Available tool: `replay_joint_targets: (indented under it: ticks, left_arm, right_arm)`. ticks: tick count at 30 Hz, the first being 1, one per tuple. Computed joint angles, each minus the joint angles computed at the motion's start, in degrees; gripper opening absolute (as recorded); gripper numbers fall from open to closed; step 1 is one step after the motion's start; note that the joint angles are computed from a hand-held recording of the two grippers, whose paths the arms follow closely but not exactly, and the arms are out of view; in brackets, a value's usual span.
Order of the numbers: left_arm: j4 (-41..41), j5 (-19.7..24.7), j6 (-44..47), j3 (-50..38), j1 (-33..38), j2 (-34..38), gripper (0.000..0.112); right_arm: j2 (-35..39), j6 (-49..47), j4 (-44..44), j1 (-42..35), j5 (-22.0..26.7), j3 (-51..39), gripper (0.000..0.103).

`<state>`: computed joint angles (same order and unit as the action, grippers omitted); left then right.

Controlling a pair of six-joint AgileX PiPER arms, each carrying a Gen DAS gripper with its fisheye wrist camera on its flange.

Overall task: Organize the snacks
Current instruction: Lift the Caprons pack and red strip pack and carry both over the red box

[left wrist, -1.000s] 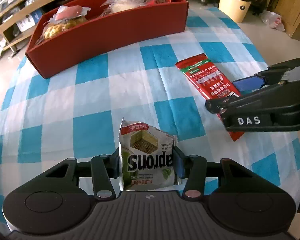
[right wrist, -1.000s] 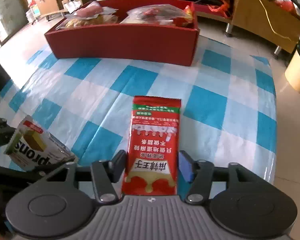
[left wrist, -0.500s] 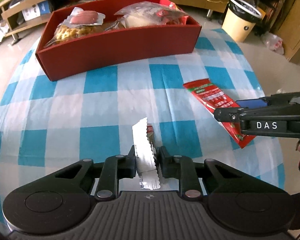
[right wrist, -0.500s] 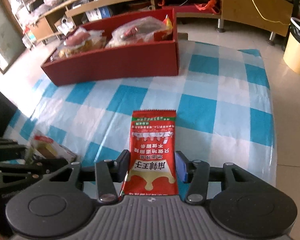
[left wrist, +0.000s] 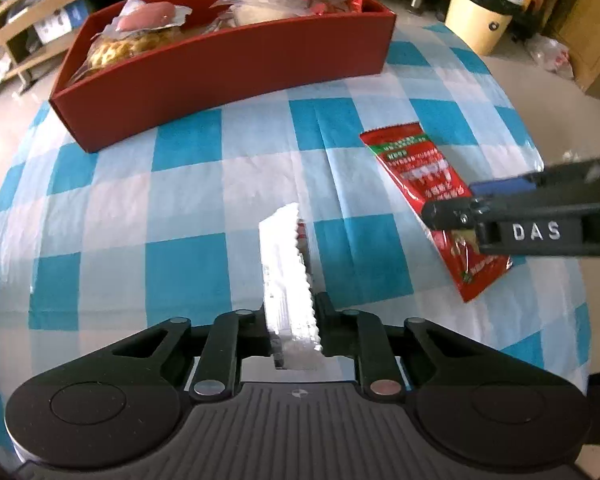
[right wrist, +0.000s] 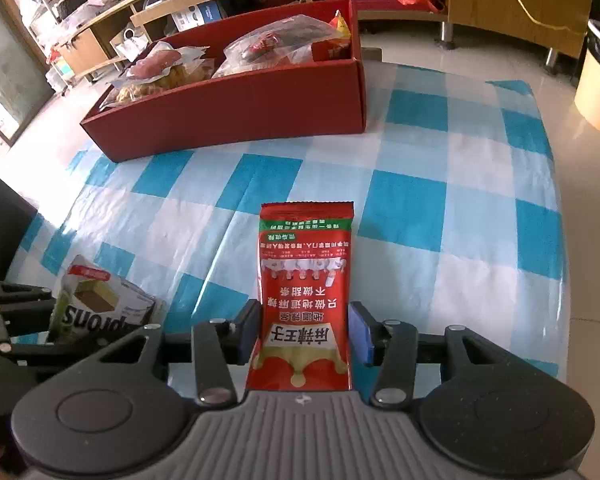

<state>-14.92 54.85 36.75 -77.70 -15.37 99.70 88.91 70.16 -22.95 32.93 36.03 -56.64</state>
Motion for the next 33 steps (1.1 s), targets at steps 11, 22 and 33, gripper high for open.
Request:
replay_joint_targets:
  ticks: [11, 22, 33]
  left_arm:
    - [-5.7, 5.0, 0.1, -5.8, 3.6, 1.0, 0.024]
    - [-8.3, 7.9, 0.0, -8.8, 5.4, 1.9, 0.024]
    - [-6.0, 6.1, 0.6, -6.6, 4.4, 1.8, 0.026]
  right_arm:
    - [-6.2, 2.5, 4.0, -3.2, -8.7, 5.4, 0.044]
    - [-8.2, -1.3, 11.0, -5.7, -16.2, 8.1, 0.043]
    - [3.0, -4.2, 3.7, 0.7, 0.8, -3.4, 0.05]
